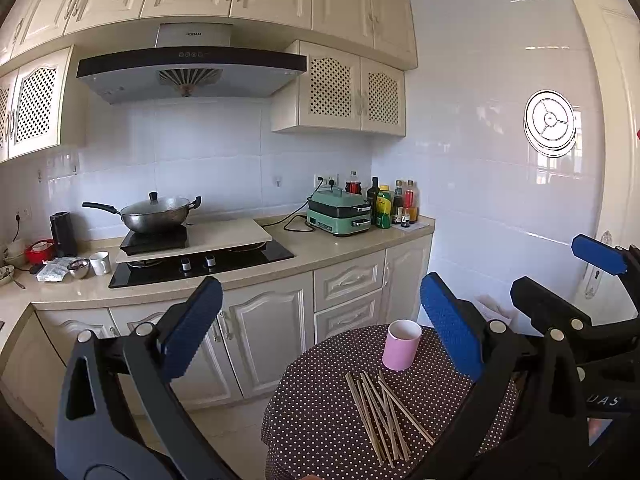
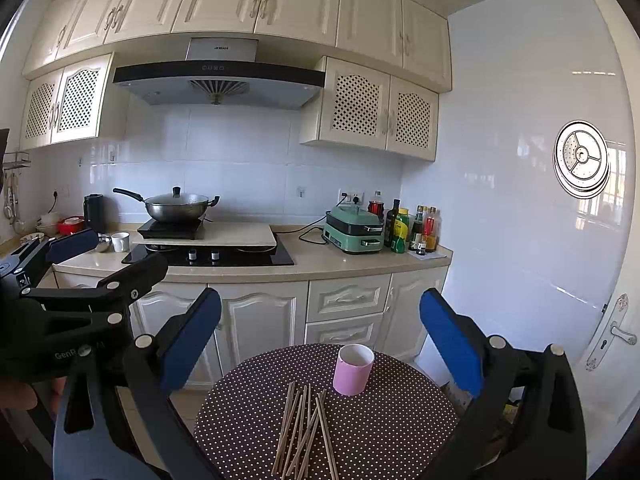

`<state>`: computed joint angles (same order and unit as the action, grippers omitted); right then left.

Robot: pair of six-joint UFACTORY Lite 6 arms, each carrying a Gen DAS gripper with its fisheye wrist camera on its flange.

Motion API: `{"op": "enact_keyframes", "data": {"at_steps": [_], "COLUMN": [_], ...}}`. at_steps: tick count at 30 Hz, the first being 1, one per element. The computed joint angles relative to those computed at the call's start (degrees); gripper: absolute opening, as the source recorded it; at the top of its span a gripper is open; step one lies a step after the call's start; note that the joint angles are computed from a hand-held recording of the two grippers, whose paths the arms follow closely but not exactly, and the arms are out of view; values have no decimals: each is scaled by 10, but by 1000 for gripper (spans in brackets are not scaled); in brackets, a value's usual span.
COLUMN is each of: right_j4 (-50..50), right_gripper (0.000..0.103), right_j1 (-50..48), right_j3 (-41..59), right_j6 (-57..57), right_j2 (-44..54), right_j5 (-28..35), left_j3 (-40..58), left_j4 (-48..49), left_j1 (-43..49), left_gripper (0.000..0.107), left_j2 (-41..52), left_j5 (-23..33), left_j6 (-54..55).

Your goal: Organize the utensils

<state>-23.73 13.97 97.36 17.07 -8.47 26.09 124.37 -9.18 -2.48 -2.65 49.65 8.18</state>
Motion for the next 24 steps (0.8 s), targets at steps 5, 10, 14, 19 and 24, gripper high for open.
{"op": "enact_keyframes", "data": {"at_steps": [5, 10, 14, 19, 24], "right_j4": [2, 7, 4, 12, 21], "right_gripper": [96, 96, 96, 96, 96], "right_j1": [-3, -7, -6, -7, -13], "right_j3": [-3, -12, -25, -28, -34], "right_j6": [-2, -4, -1, -5, -13], "right_j2": [-4, -12, -22, -27, -31], "right_j5": [-3, -6, -10, -11, -15], "left_j3": [0, 1, 1, 8, 9], "left_j4": [-11, -11, -15, -15, 1], "left_j1": [5, 4, 8, 9, -2], "left_gripper": [97, 97, 97, 97, 97], "left_j2": [-1, -2, -6, -3, -5], "left_j5": [2, 4, 6, 11, 11], "left_j6": [6, 6, 9, 7, -3]}}
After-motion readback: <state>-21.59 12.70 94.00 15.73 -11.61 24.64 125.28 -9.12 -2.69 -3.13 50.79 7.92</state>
